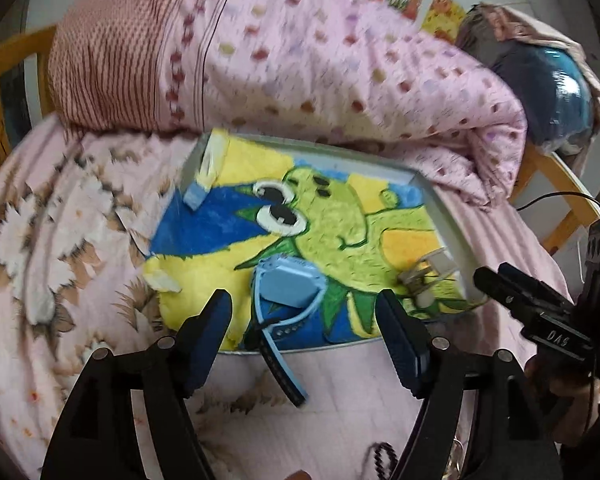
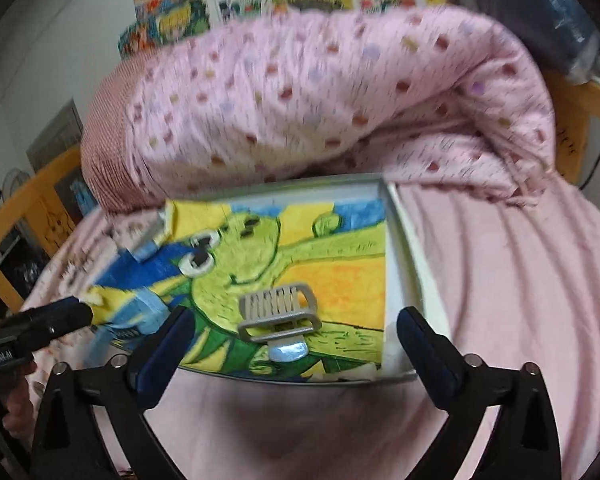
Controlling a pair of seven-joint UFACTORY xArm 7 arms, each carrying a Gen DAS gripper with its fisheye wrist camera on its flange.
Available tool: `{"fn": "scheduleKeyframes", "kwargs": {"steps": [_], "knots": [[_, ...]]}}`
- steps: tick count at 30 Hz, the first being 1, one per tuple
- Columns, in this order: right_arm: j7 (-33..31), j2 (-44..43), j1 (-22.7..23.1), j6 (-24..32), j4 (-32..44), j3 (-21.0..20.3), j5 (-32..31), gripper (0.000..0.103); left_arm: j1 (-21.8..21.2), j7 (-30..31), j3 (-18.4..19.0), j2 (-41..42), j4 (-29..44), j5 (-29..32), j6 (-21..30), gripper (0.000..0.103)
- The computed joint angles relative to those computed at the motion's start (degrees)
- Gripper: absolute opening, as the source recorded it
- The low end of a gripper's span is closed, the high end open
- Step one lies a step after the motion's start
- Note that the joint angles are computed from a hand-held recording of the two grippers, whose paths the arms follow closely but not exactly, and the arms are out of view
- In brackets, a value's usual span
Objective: Organize jewelry
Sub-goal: 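Open both tools and pull them back from the tray toward the jewelry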
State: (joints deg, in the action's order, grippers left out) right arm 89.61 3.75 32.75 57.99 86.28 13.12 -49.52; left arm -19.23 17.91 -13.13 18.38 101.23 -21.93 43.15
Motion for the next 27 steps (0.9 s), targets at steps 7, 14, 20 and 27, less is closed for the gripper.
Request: {"fn": "scheduleKeyframes", "kwargs": {"steps": [7, 14, 20, 27], "knots": [[2.57, -1.34, 4.4, 9.11, 4.5, 3.43, -7.62, 0.103, 0.82, 4.75, -0.14, -12.12, -12.53, -6.91, -8.14, 0.095], [3.42, -0.18, 11.16, 19.45, 9.71, 6.82, -16.61, 0.103, -0.71, 11.01, 2.99, -23.31, -22.45, -15.79, -13.71, 0.101], [0.02, 3.16, 19.26, 28.0, 14.9, 7.51, -21.79, 0.103, -4.29, 18.5, 8.0, -32.57, -30.42, -23.98, -14.27, 0.101], [1.54, 5.22, 26.31, 33.2, 16.78, 6.21, -20.9, 0.103, -6.74, 21.09, 11.35, -41.26, -39.85, -23.71, -13.17, 0.101]]}}
